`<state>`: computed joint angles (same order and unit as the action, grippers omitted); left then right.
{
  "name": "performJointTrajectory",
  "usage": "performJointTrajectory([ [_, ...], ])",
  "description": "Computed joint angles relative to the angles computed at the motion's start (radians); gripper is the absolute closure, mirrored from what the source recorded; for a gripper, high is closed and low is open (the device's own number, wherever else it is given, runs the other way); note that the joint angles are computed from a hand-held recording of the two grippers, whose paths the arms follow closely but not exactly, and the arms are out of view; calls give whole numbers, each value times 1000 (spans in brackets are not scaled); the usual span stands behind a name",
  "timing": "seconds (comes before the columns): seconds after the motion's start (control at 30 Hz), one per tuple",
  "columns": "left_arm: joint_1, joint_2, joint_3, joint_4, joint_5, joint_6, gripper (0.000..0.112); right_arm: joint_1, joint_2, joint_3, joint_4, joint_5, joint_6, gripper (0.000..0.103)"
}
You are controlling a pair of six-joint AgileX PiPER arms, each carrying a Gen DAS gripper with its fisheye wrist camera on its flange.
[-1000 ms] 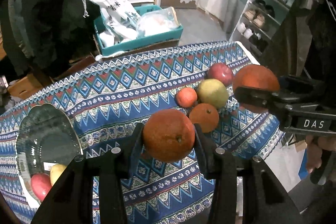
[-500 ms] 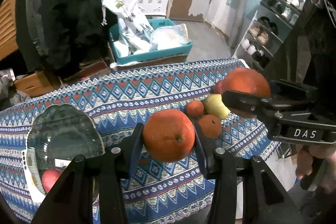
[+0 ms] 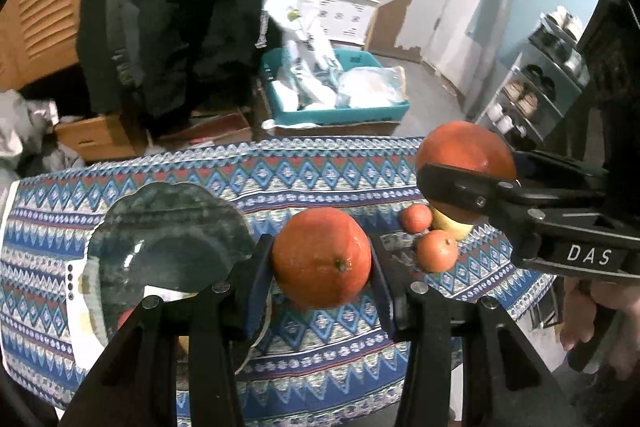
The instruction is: Organize fruits
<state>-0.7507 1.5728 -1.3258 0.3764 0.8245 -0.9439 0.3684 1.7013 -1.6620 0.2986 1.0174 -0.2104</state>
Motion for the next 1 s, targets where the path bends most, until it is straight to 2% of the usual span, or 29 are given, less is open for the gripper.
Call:
performJointTrajectory([
  [0.2, 41, -76, 84, 44, 2, -43, 66, 88, 81, -85, -32, -4, 38, 34],
  [0.6, 172, -207, 247, 16, -33, -46, 66, 188, 264, -282, 12, 68, 100, 33],
  [1.0, 314, -239, 400, -47, -95, -3, 66, 250, 450, -443, 20, 136, 173, 34],
])
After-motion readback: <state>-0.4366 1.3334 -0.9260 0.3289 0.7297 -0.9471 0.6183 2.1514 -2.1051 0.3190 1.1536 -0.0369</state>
